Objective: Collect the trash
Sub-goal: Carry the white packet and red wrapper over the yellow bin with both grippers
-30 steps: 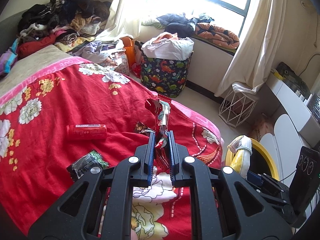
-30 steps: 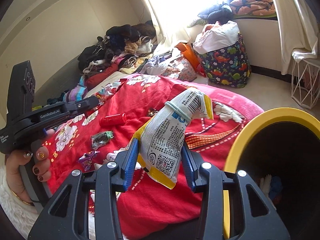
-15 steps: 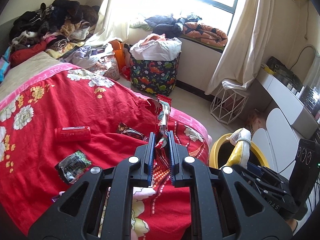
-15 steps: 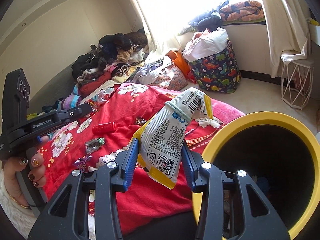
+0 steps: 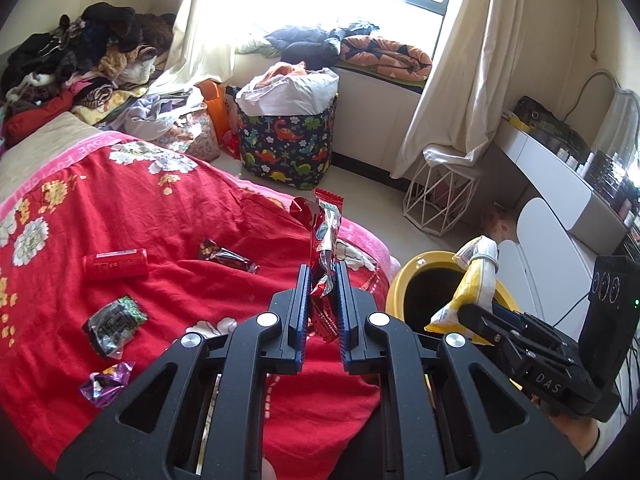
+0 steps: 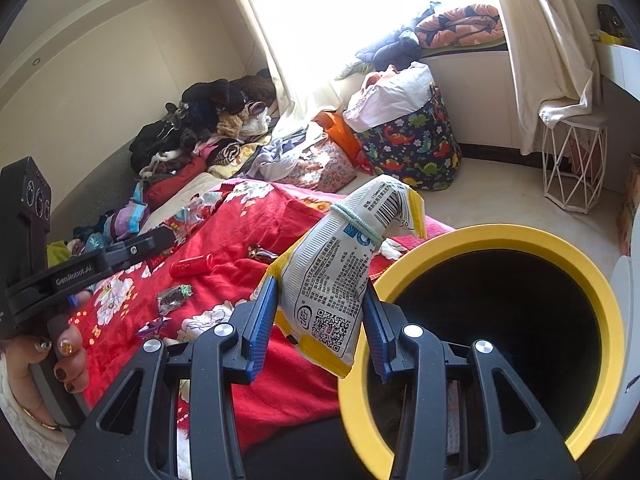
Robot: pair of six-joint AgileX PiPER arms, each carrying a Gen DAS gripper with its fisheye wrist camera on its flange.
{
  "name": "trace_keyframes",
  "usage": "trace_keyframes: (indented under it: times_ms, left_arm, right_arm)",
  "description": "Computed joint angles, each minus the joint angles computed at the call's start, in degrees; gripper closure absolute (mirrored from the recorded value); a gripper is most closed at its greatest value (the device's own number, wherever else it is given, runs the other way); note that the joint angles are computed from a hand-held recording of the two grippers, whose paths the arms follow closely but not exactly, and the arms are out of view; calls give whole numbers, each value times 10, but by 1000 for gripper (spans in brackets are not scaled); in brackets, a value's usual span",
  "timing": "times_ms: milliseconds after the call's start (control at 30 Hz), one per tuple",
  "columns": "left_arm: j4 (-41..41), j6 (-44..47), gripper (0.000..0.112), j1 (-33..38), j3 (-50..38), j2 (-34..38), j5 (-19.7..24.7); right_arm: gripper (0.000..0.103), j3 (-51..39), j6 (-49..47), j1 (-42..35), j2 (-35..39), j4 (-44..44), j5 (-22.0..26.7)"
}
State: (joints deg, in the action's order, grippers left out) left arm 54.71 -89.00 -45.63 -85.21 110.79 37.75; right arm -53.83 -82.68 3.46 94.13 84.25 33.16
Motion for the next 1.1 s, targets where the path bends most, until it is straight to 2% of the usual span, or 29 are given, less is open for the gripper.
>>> trace_keyframes:
  times_ms: [667,1100]
  left_arm:
    - [-44,54,104,-21,-67,52,-12]
    - [-95,117,104,-31,-132,102,-14]
  right_arm:
    - [63,5,13,-66,-4,-33,16]
    - [63,-6,51,-94,10,-78,2]
